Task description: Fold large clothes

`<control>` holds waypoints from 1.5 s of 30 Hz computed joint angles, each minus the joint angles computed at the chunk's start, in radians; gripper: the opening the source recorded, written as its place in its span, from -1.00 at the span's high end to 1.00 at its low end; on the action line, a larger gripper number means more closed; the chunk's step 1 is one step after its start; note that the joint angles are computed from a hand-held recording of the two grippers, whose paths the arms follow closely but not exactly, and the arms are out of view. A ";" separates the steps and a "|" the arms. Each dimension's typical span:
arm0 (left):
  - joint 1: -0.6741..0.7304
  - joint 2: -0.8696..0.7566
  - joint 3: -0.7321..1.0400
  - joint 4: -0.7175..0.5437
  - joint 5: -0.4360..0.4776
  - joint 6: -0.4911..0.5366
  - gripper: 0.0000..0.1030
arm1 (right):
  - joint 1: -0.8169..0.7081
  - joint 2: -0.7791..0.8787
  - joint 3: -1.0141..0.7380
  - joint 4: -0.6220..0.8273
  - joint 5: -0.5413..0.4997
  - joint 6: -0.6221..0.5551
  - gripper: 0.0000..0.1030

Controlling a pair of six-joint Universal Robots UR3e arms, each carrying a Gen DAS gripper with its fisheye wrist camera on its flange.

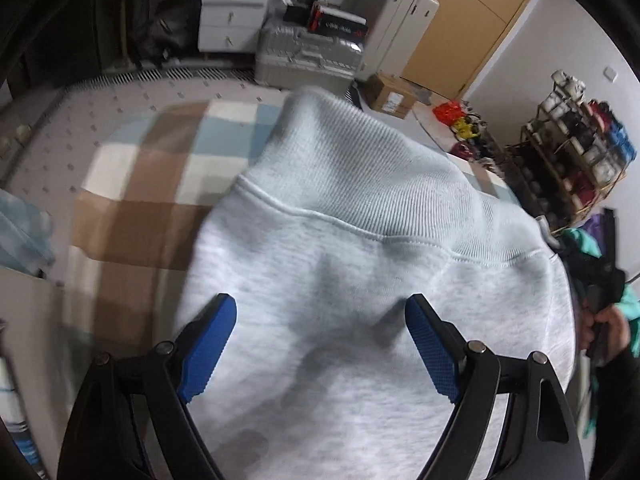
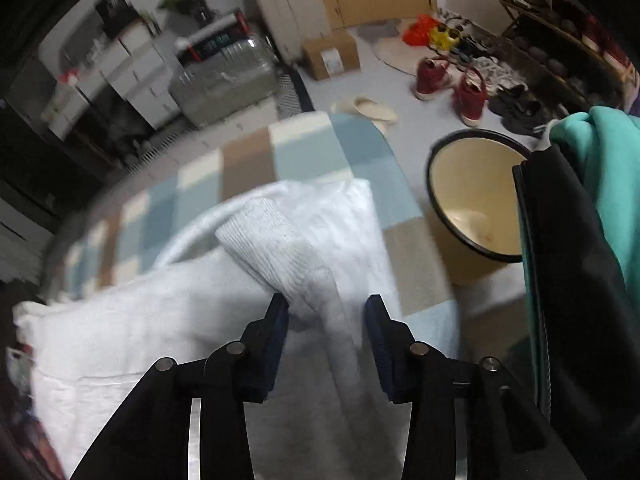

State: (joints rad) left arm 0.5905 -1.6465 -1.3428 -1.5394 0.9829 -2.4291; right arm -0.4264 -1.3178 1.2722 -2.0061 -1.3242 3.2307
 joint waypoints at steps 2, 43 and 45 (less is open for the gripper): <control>0.037 0.085 -0.064 0.019 -0.035 0.067 -0.61 | -0.025 -0.119 0.134 -0.129 0.042 0.015 -0.25; 0.006 0.182 -0.409 0.415 0.122 0.082 -0.94 | 0.441 -0.419 0.567 -0.382 -0.092 -0.011 -1.00; 0.117 0.263 -0.426 0.309 0.017 0.184 -0.94 | 0.402 -0.570 0.674 -0.441 -0.090 -0.027 -1.00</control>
State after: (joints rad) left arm 0.7071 -1.3840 -1.7684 -1.2299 1.0002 -2.2453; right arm -0.0246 -1.8878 1.9460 -2.4468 -1.4143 3.2038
